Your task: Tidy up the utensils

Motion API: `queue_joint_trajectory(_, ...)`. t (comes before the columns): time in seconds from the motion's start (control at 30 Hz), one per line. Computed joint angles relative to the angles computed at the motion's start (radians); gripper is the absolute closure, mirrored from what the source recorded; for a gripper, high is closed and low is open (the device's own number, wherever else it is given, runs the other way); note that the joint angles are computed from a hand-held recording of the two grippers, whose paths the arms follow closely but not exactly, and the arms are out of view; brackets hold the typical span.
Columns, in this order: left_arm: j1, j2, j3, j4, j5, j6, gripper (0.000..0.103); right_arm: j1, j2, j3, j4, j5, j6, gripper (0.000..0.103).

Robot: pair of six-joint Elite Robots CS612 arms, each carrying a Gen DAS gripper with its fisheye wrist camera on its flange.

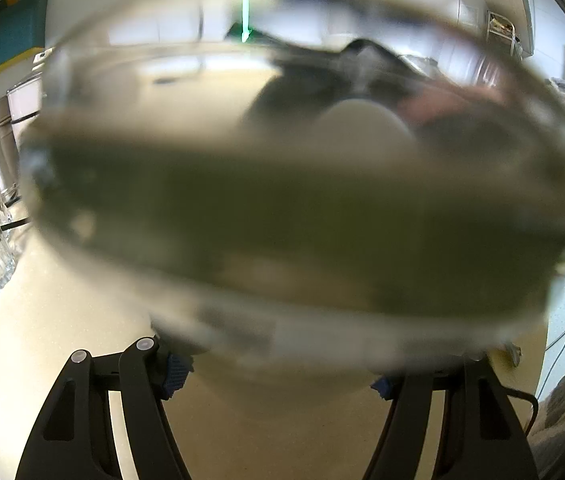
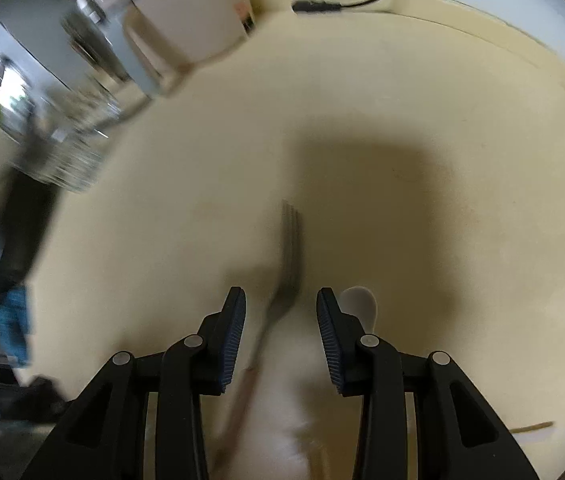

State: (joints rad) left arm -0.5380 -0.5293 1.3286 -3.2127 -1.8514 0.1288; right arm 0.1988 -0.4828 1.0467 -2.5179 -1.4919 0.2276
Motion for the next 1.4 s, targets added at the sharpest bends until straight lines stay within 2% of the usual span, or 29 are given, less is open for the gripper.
queue_joint_trajectory(0.07, 0.005, 0.001, -0.003, 0.009, -0.023, 0.022, 0.031, -0.003, 0.001, 0.001, -0.014, 0.016, -0.004, 0.070)
queue_joint_trajectory(0.13, 0.005, 0.001, -0.004, 0.009, -0.025, 0.021, 0.031, -0.011, -0.001, 0.015, -0.040, 0.055, -0.006, 0.087)
queue_joint_trajectory(0.17, 0.006, 0.000, -0.003, 0.008, -0.027, 0.020, 0.031, -0.018, -0.005, 0.030, -0.060, 0.082, 0.008, 0.089)
queue_joint_trajectory(0.27, 0.007, -0.001, -0.001, 0.008, -0.028, 0.021, 0.031, -0.048, -0.017, 0.082, -0.127, 0.206, 0.105, 0.096)
queue_joint_trajectory(0.33, 0.007, -0.001, -0.001, 0.007, -0.029, 0.020, 0.031, -0.065, -0.026, 0.124, -0.199, 0.280, 0.167, 0.096)
queue_joint_trajectory(0.43, 0.009, 0.002, -0.005, 0.009, -0.029, 0.021, 0.031, -0.094, -0.032, 0.194, -0.363, 0.416, 0.303, 0.097)
queue_joint_trajectory(0.5, 0.009, 0.002, -0.004, 0.009, -0.028, 0.022, 0.031, -0.108, -0.026, 0.214, -0.445, 0.479, 0.385, 0.097)
queue_joint_trajectory(0.67, 0.011, 0.003, -0.006, 0.010, -0.030, 0.023, 0.031, -0.100, -0.057, 0.234, -0.393, 0.393, 0.340, 0.092)
queue_joint_trajectory(0.7, 0.011, 0.003, -0.006, 0.010, -0.030, 0.023, 0.031, -0.096, -0.059, 0.230, -0.387, 0.386, 0.327, 0.086)
queue_joint_trajectory(0.77, 0.011, 0.002, -0.006, 0.010, -0.031, 0.023, 0.031, -0.088, -0.058, 0.213, -0.370, 0.363, 0.281, 0.059)
queue_joint_trajectory(0.8, 0.011, 0.003, -0.006, 0.010, -0.031, 0.022, 0.031, -0.081, -0.056, 0.199, -0.351, 0.352, 0.251, 0.056)
queue_joint_trajectory(0.87, 0.011, 0.002, -0.004, 0.009, -0.034, 0.021, 0.031, -0.066, -0.055, 0.166, -0.277, 0.316, 0.168, 0.054)
queue_joint_trajectory(0.93, 0.012, 0.001, -0.003, 0.009, -0.035, 0.021, 0.031, -0.039, -0.042, 0.110, -0.181, 0.226, 0.071, 0.050)
queue_joint_trajectory(1.07, 0.013, 0.000, -0.002, 0.009, -0.037, 0.020, 0.031, 0.019, 0.000, -0.001, -0.058, -0.062, -0.075, 0.050)
queue_joint_trajectory(1.1, 0.013, 0.000, -0.002, 0.009, -0.037, 0.020, 0.031, 0.027, 0.009, -0.022, -0.030, -0.104, -0.087, 0.050)
queue_joint_trajectory(1.17, 0.013, 0.000, -0.004, 0.011, -0.039, 0.019, 0.031, 0.037, 0.024, -0.053, 0.024, -0.144, -0.096, 0.050)
queue_joint_trajectory(1.23, 0.012, -0.001, -0.001, 0.009, -0.039, 0.018, 0.031, 0.039, 0.025, -0.051, 0.026, -0.150, -0.089, 0.051)
queue_joint_trajectory(1.27, 0.013, -0.001, -0.001, 0.009, -0.039, 0.018, 0.031, 0.045, 0.024, -0.045, 0.024, -0.200, -0.079, 0.051)
queue_joint_trajectory(1.3, 0.013, -0.002, 0.000, 0.009, -0.040, 0.018, 0.031, 0.046, 0.020, -0.035, 0.012, -0.217, -0.060, 0.050)
queue_joint_trajectory(1.37, 0.013, -0.001, -0.001, 0.009, -0.039, 0.018, 0.031, 0.037, 0.011, -0.013, -0.006, -0.190, -0.030, 0.049)
queue_joint_trajectory(1.4, 0.012, -0.001, -0.001, 0.010, -0.039, 0.018, 0.031, 0.038, 0.011, -0.012, -0.007, -0.198, -0.054, 0.050)
